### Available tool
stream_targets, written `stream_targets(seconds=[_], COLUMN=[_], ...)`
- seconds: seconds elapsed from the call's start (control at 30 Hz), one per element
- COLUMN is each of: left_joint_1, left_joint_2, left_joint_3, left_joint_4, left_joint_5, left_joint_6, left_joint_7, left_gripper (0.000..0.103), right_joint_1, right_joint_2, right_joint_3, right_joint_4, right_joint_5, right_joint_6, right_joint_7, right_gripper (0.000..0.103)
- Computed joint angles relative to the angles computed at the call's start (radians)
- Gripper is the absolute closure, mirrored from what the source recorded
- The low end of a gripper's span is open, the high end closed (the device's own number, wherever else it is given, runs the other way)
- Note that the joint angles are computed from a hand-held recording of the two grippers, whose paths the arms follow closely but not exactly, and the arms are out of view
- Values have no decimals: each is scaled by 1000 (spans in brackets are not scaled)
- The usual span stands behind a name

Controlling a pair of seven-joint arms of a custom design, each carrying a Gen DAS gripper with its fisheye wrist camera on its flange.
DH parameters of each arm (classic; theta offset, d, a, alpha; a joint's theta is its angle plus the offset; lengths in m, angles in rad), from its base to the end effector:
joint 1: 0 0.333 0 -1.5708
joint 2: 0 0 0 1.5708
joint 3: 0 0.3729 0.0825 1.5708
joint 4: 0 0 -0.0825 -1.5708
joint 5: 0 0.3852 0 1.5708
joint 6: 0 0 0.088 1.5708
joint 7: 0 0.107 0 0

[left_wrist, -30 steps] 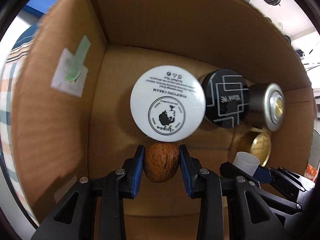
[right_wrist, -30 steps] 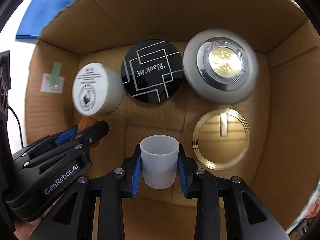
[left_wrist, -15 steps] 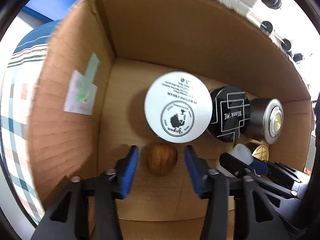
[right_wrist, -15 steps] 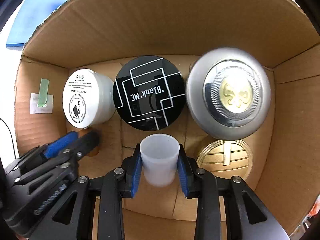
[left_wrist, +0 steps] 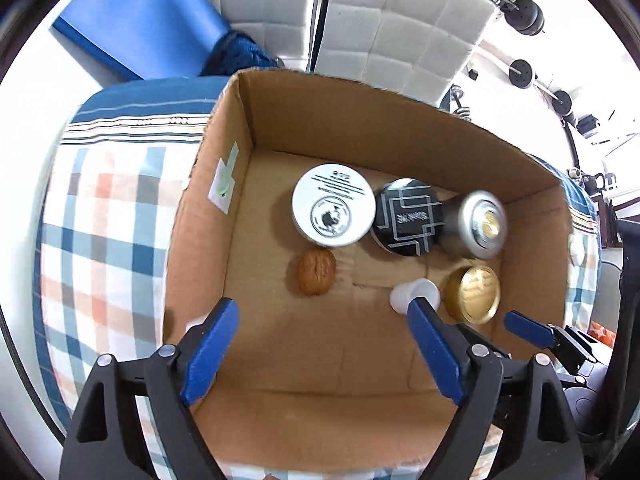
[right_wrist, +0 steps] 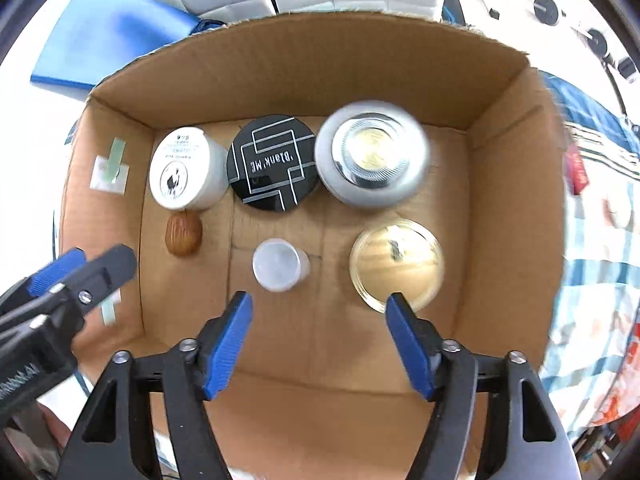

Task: Organize rigid objects
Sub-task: 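Withdraw both tools from the box and reach toward the red box and white case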

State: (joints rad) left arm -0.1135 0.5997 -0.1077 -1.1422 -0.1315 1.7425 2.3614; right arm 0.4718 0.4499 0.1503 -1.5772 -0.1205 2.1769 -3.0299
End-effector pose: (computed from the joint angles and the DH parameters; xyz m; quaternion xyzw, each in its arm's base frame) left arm 0.7441 -0.1542 0.5063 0.2942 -0.9510 0.0844 0.0437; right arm 0.5991 0.4017 0.4475 -0.2714 0.9591 0.0091 0.0797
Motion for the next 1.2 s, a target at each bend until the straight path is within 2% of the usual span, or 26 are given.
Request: stream_targets(seconds=[0.07,0.17,0.27,0.73,0.93,1.2], left_joint_1=[4,20,18,45,36,-59], left_joint_2=[-35,-101,-132,-302,-396,-524], left_joint_3=[0,-4,-5,-6,-30,-98], left_joint_4=[-43,-118,-148,-321,-420,-586], left_joint_5=[1,-19,-27,-65,-111,-149], left_joint_6=[24,58,71,167,169,204], left_joint_7=[12,37,33,38,61,73], left_gripper=[7,3,2,0,0,0], right_joint_1=[20,47,65,142,145,116], right_joint_2=[-16,-17,-23,-106,-233,-515], right_joint_3=[1,-5,-1,11,23,54], right_joint_4=[3,43,46,90,-62,-406], right_joint_5=[-16,-51,-60,-153,-169,-125], right_joint_6=[-36,-86,-84,-204,-167,-157], right_joint_7=[20,55,90,155,226,397], right_gripper=[13,1,1,0,0,0])
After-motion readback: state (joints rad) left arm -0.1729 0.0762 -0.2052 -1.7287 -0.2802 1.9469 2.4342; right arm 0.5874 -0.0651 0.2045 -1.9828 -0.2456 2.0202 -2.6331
